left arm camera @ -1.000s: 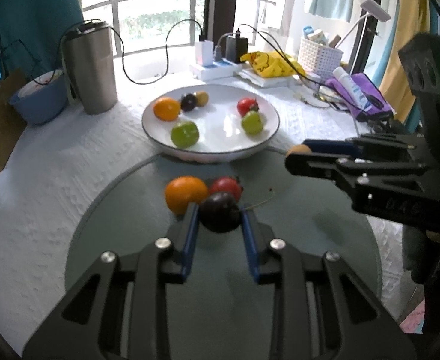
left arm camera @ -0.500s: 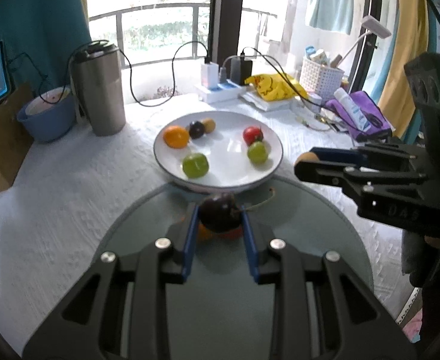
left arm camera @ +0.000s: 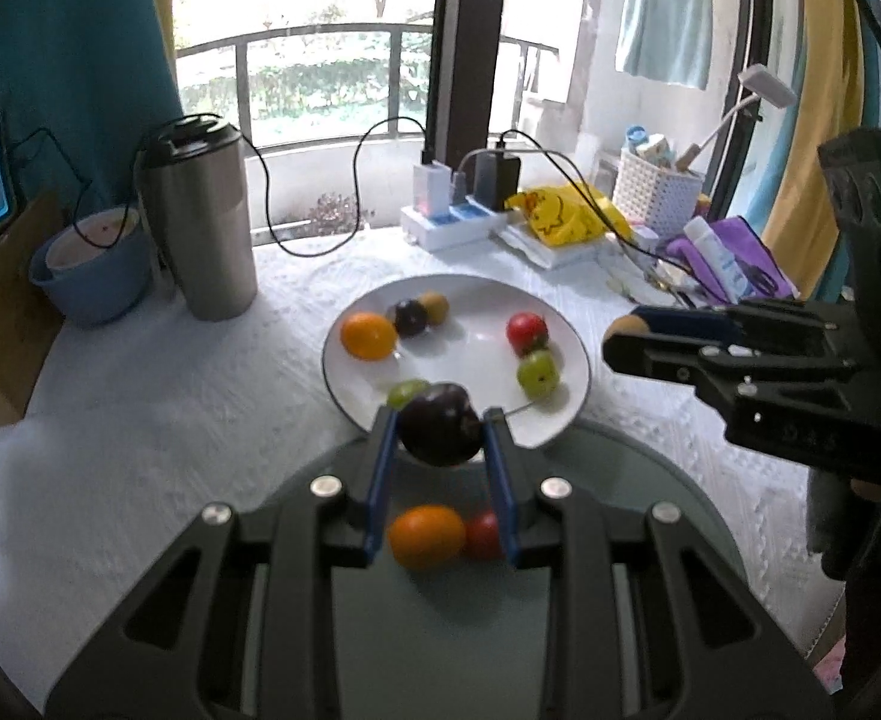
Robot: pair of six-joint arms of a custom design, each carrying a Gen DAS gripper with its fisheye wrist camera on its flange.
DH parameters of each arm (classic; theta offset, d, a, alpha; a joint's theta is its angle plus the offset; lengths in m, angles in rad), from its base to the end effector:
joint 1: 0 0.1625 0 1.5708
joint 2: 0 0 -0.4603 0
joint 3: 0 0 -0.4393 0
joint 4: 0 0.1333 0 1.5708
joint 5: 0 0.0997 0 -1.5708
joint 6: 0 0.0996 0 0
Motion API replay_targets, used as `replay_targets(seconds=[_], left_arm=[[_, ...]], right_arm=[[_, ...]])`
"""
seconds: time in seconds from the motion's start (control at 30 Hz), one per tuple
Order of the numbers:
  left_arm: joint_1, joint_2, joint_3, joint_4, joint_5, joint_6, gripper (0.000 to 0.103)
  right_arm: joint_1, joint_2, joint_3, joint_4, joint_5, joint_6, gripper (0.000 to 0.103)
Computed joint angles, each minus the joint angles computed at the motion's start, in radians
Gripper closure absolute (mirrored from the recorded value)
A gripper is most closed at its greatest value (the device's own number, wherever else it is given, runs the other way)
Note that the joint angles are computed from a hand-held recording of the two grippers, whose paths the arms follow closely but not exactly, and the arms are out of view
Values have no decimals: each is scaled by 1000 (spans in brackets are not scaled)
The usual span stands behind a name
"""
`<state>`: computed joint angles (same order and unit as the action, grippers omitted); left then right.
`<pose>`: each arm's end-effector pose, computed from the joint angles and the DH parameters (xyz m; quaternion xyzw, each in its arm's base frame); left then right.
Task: Organize fruits
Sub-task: 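Carry the plum and the kiwi over the white plate and lower them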
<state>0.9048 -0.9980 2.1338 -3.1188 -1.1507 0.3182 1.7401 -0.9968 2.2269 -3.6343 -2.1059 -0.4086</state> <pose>-0.2107 -0.5497 0.1076 0.4147 0.8639 -0.2324 0.1664 0.1702 -0.5057 0.1512 0.1487 -0.8758 0.3587 0.2866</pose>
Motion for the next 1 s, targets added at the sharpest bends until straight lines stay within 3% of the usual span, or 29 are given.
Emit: replay_targets(seconds=[0.5,1.0], left_arm=[[48,109,-135,35,-26,11,74],[100,201,-263,85,14,0,73]], right_arm=[[-67,32,-107,63,30,-37,72],[-122,94,-228,130,46,-45,72]])
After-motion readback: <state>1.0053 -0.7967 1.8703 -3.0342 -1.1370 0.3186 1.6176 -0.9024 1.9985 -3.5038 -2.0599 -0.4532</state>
